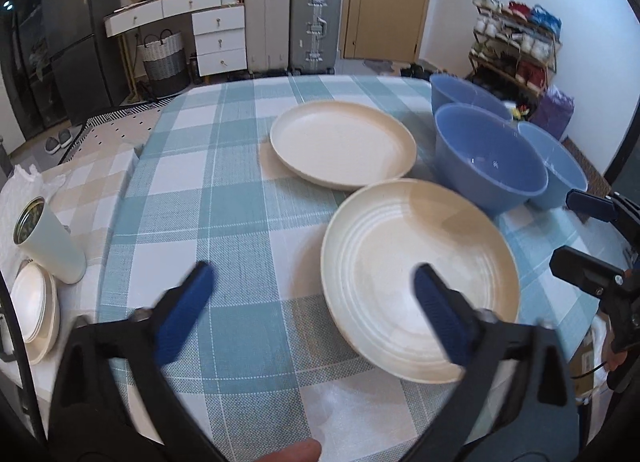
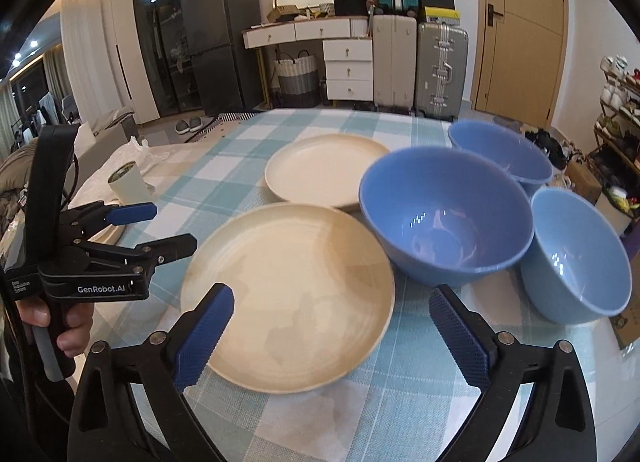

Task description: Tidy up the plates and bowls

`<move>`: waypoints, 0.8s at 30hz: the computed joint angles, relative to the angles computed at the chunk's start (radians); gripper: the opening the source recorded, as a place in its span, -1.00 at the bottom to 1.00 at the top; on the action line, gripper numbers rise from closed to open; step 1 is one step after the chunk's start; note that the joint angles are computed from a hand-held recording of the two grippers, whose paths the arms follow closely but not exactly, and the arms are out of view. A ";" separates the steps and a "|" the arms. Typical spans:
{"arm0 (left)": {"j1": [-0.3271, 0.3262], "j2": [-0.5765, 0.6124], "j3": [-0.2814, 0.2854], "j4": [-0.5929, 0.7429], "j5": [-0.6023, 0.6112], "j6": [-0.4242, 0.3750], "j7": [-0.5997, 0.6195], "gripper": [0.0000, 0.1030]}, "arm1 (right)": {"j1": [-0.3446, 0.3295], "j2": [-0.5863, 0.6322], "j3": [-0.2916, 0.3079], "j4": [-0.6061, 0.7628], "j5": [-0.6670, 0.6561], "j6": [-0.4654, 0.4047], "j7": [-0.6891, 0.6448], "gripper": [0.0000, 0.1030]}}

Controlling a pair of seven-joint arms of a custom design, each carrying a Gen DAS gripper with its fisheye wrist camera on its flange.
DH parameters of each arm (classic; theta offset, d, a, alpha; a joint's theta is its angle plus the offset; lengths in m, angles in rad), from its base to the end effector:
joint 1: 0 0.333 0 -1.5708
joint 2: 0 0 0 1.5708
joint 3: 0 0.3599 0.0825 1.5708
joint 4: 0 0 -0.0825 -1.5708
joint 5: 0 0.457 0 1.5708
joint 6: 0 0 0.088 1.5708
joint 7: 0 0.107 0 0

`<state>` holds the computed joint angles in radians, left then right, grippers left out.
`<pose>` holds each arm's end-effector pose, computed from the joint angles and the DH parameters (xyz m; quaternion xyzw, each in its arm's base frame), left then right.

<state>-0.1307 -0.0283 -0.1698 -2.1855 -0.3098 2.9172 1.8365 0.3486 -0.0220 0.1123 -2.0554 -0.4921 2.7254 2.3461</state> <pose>0.6115 -0.1704 0.4914 -0.5524 0.7437 -0.3230 0.1932 0.5781 0.3072 0.5342 -0.6790 0.6343 -0.2217 0.2959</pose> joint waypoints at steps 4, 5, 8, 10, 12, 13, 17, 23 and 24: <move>0.000 -0.014 0.008 0.001 -0.064 0.011 0.027 0.95 | -0.005 0.000 -0.005 0.031 0.026 0.007 -0.039 0.98; 0.003 -0.015 0.007 0.002 -0.055 0.015 0.011 0.95 | -0.007 0.001 -0.007 0.041 0.028 0.007 -0.047 0.98; 0.009 -0.019 0.009 0.006 -0.043 0.022 -0.019 0.95 | -0.011 0.005 -0.010 0.071 0.028 -0.007 -0.068 0.98; 0.013 -0.022 0.010 0.011 -0.038 0.025 -0.034 0.95 | -0.014 0.009 -0.013 0.096 0.057 -0.012 -0.106 0.98; 0.019 -0.021 0.012 0.022 -0.024 0.022 -0.059 0.95 | -0.017 0.014 -0.015 0.115 0.086 -0.013 -0.143 0.98; 0.023 -0.019 0.012 0.029 -0.008 0.020 -0.081 0.95 | -0.018 0.019 -0.016 0.131 0.098 -0.021 -0.158 0.98; 0.040 -0.006 0.013 0.066 0.068 -0.001 -0.170 0.95 | -0.022 0.049 -0.019 0.187 0.177 -0.026 -0.244 0.98; 0.049 0.033 0.018 0.125 0.184 -0.022 -0.275 0.95 | -0.032 0.115 -0.023 0.285 0.277 -0.064 -0.349 0.98; 0.049 0.042 0.019 0.137 0.201 -0.029 -0.295 0.95 | -0.033 0.125 -0.024 0.301 0.281 -0.072 -0.357 0.98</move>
